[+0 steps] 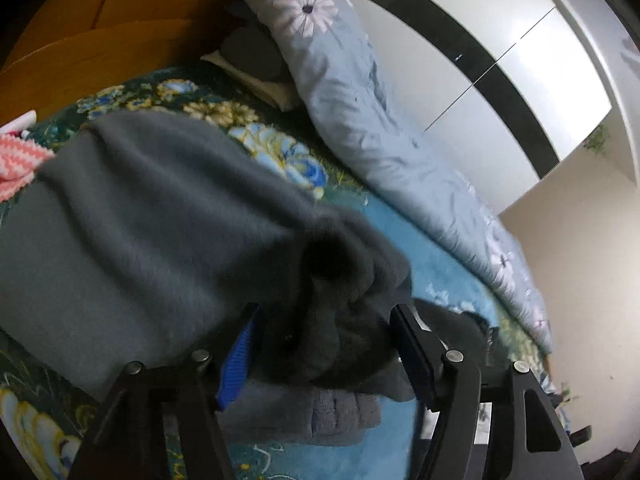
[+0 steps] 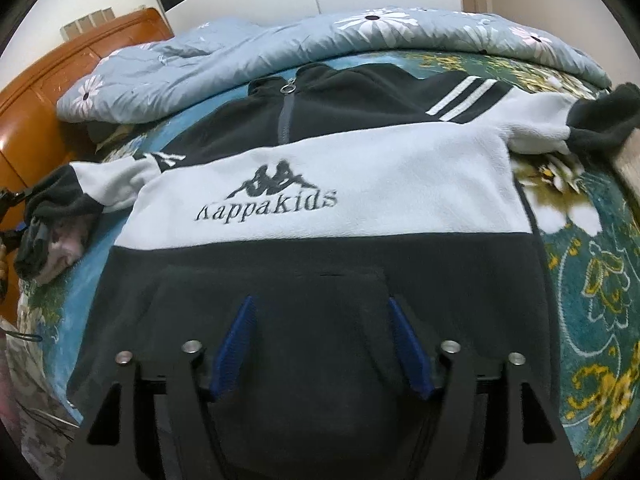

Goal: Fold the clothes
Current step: 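Carry the cuff across the jacket front with the left gripper and release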

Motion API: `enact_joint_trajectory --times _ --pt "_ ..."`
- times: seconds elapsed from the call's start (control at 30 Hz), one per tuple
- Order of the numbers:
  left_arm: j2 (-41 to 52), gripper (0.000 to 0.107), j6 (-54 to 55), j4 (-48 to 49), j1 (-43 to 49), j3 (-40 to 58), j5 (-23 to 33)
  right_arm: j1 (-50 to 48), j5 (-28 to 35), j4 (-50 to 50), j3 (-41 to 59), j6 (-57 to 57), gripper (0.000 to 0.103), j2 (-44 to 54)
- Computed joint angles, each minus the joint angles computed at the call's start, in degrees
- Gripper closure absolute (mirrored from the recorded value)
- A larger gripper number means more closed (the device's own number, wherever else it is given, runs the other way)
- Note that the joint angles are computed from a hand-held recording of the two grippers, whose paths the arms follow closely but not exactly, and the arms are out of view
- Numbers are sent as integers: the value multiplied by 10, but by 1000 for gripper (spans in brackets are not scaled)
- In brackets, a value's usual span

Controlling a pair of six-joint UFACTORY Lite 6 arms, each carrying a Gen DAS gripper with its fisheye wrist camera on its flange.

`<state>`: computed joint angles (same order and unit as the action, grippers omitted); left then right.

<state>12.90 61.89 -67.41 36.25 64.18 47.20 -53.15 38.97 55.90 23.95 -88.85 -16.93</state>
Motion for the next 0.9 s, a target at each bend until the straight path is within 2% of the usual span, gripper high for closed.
enact_joint_trajectory --times 0.1,0.17,0.23,0.47,0.6,0.77,0.9 --pt "-6 40 19 -41 -7 -22 -20 1 -5 2 -5 -4 33 0" --pt "-4 54 17 -55 -2 -20 -14 -3 -5 3 -8 -8 33 -1" --pt "-8 77 9 -57 -1 -17 -20 -8 -3 6 -10 -13 33 0" --pt "-73 81 -14 -49 -18 -12 -36 -28 14 20 -13 -36 33 5" --pt "-139 81 -54 -25 -83 -2 -49 -69 49 25 2 -59 33 25" --pt "-184 81 -109 -11 -243 5 -89 -123 86 31 31 -90 33 72" --pt "-125 81 -195 37 -403 72 -158 -156 107 22 45 -114 33 88"
